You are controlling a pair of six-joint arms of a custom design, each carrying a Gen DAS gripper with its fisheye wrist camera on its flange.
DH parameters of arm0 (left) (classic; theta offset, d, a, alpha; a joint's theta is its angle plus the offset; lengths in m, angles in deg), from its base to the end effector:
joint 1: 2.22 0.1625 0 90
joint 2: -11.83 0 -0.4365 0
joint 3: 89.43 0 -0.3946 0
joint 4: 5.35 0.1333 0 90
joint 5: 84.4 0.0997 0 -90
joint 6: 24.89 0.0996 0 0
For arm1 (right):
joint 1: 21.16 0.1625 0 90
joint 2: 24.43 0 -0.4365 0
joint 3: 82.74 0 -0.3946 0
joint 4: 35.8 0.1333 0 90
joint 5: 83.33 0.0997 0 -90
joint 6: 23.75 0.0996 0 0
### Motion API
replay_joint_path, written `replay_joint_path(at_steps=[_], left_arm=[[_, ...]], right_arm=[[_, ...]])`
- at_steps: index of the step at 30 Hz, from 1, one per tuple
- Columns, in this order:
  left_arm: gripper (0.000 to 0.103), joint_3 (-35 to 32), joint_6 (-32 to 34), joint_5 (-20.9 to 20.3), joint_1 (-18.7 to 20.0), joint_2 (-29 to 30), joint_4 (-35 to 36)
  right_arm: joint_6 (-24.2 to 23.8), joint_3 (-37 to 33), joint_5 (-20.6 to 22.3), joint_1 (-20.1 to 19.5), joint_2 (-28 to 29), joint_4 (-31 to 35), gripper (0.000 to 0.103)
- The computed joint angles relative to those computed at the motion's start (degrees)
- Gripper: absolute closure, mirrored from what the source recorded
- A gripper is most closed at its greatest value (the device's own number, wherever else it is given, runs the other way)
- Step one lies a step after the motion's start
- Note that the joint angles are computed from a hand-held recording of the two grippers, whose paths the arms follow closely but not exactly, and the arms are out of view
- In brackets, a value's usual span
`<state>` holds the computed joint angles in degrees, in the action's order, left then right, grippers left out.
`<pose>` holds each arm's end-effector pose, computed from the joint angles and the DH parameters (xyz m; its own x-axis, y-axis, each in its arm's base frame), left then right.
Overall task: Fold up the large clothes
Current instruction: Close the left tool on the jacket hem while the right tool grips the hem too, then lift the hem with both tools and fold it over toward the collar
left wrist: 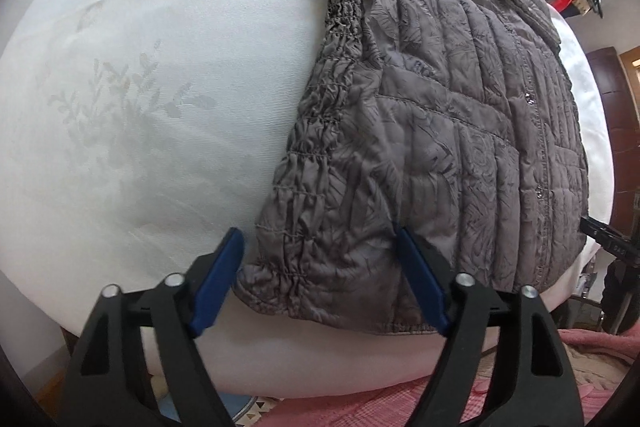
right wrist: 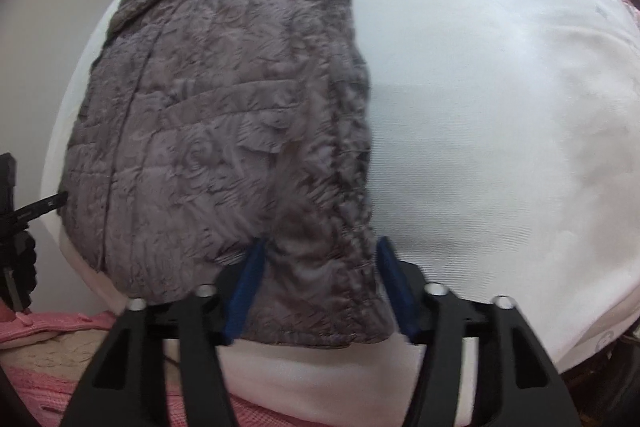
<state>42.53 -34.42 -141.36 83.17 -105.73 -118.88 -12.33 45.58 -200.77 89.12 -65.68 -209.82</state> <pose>0.1635 -0.3061 0.3847 -0.8440 -0.1815 -0.5046 -0.0612 0.9674 -0.2456 0.2356 -0.3854 -0.0374 -0.8762 -0.1386 0.4616 -0.1761 0.9836 -0.0390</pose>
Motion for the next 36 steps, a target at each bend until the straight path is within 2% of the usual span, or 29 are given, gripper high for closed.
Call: replay_joint_path(at_steps=[1, 2, 3, 4, 6, 7, 14, 19, 25, 28, 33, 36], left_arm=[[0.040, -0.02, 0.52, -0.89, 0.23, -0.36, -0.10], [0.045, 0.38, 0.62, -1.44, 0.21, -0.29, -0.80], [0.057, 0.88, -0.45, -2.21, -0.78, -0.08, -1.18], [0.068, 0.94, -0.20, -3.67, -0.37, -0.37, -1.48], [0.082, 0.78, 0.00, -5.81, 0.09, -0.80, -1.69], [0.085, 1.05, -0.28, -6.16, -0.09, -1.37, -1.96], [0.090, -0.76, -3.10, -5.28, -5.73, -4.62, 1.88], [0.091, -2.73, -4.80, -4.42, -11.31, -6.38, 4.97], [0.092, -5.27, -5.19, -4.01, -16.42, -5.70, 3.45], [0.092, -7.07, -3.83, -4.21, -17.48, -3.51, 1.12], [0.092, -10.78, 0.69, -5.01, -16.39, 1.49, -4.86], [0.092, -13.19, 4.27, -4.82, -15.47, 5.68, -10.24]], right_arm=[[-0.23, 0.27, 0.77, -0.23, -0.10, -0.41, 0.070], [-0.78, 0.77, 2.22, -0.67, -0.31, -1.13, 0.075], [-1.16, 1.01, 3.16, -0.94, -0.40, -1.67, 0.083], [-1.50, 1.29, 3.74, -1.05, -0.55, -2.14, 0.086], [-2.34, 1.90, 4.98, -1.42, -1.07, -2.90, 0.090], [-2.43, 2.07, 5.56, -1.58, -1.32, -3.01, 0.091], [-4.01, 4.13, 10.53, -2.30, -5.87, -3.56, 0.093], [-5.55, 3.52, 10.55, -0.33, -8.45, -1.12, 0.094], [-7.22, 1.32, 12.44, 1.24, -11.53, 0.92, 0.094], [-8.39, -0.43, 15.00, 1.16, -12.96, 1.35, 0.094], [-8.75, -5.30, 18.02, 0.08, -13.32, 1.96, 0.094], [-9.49, -9.15, 18.43, -0.54, -12.47, 2.64, 0.094]])
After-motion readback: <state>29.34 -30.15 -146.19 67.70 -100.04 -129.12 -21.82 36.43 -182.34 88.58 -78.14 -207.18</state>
